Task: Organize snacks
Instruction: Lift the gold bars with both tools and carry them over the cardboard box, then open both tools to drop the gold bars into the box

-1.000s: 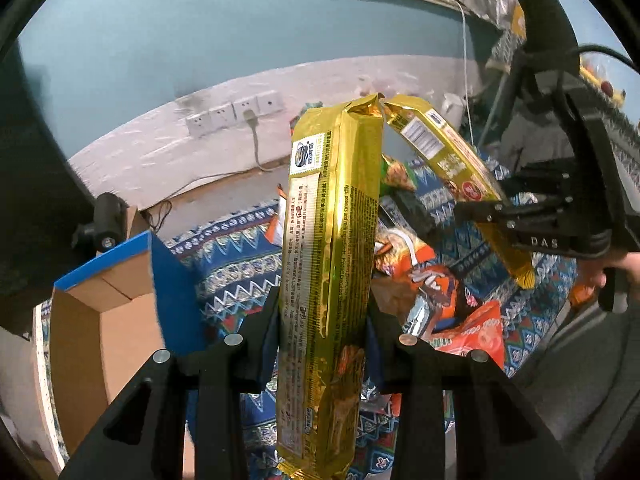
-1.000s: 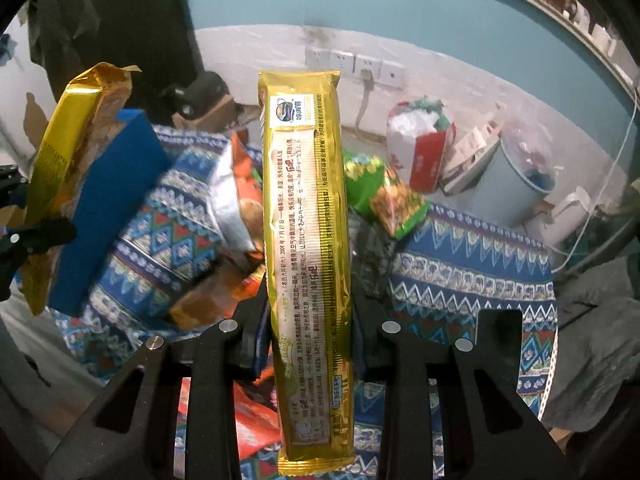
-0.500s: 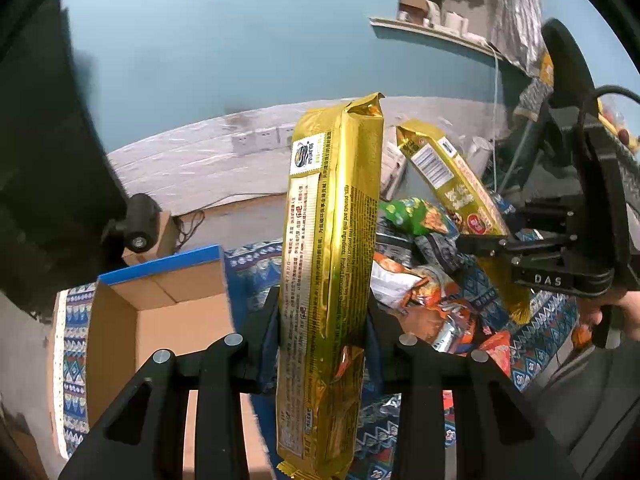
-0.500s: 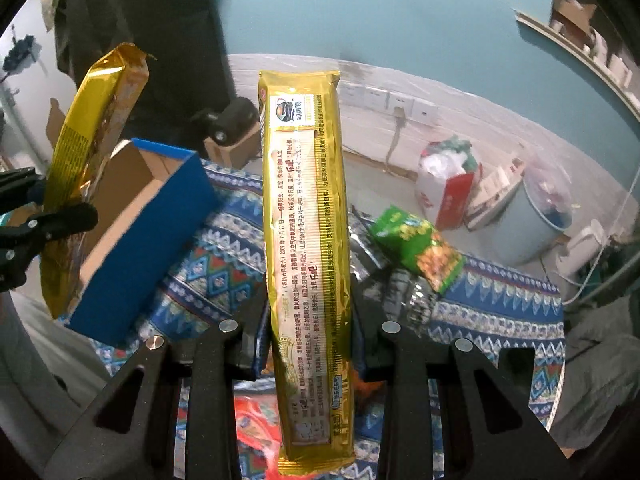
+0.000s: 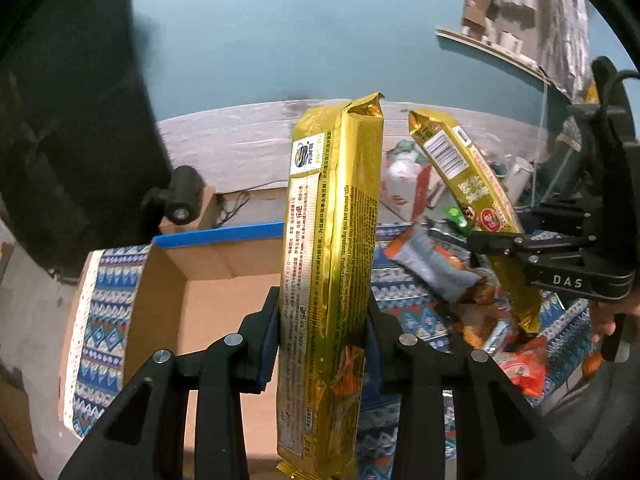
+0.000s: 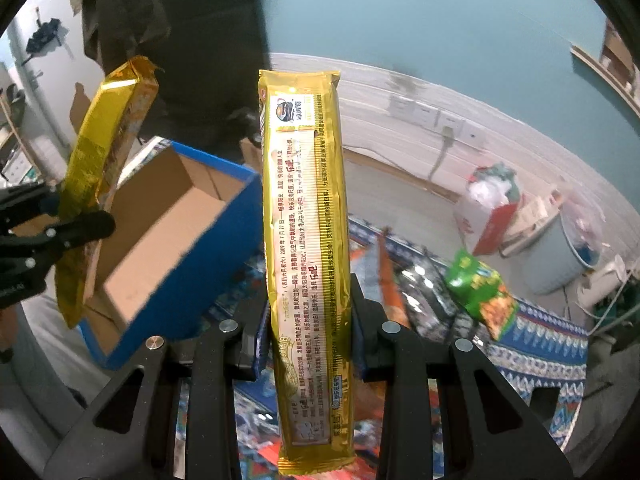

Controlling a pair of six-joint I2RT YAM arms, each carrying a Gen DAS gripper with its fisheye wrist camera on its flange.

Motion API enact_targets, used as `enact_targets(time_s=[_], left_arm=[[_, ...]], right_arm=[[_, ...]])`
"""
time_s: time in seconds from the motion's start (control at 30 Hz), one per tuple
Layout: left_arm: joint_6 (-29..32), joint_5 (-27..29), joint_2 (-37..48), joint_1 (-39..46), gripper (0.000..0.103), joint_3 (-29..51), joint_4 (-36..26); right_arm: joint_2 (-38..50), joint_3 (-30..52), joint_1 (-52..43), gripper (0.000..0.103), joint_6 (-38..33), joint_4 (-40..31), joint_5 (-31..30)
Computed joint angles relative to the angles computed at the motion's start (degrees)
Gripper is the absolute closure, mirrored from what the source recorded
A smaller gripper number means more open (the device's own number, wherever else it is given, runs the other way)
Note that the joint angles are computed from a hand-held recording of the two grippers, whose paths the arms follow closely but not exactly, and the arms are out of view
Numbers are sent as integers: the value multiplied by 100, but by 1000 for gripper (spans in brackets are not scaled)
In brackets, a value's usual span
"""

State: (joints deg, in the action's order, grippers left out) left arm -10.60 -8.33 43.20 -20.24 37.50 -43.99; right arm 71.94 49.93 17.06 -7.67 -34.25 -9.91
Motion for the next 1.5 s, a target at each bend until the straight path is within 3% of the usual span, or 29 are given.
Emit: enact_targets(time_s=[0.37, 0.7, 1.03, 1.23, 1.33, 1.5], left_arm=[[1226, 1208, -174, 2402, 66, -379, 28], [2190, 1783, 500, 4083, 66, -730, 493], [2522, 1795, 1118, 4793, 64, -857, 903], [2701, 1753, 1233, 5153, 63, -797, 817], [2823, 1703, 1140, 5313, 51, -803, 788], [2915, 1629, 933, 5409, 42, -798, 697]], right_arm=[[1112, 738, 1297, 73, 768, 438, 294], [2127, 1531, 2045, 72, 1259, 554, 306], [3096, 2369, 2588, 72, 1633, 472, 258], [3676, 2808, 2774, 72, 1741, 392, 248], [3920, 2940, 2861, 72, 1768, 350, 269], [4255, 3147, 2909, 72, 1771, 185, 174]])
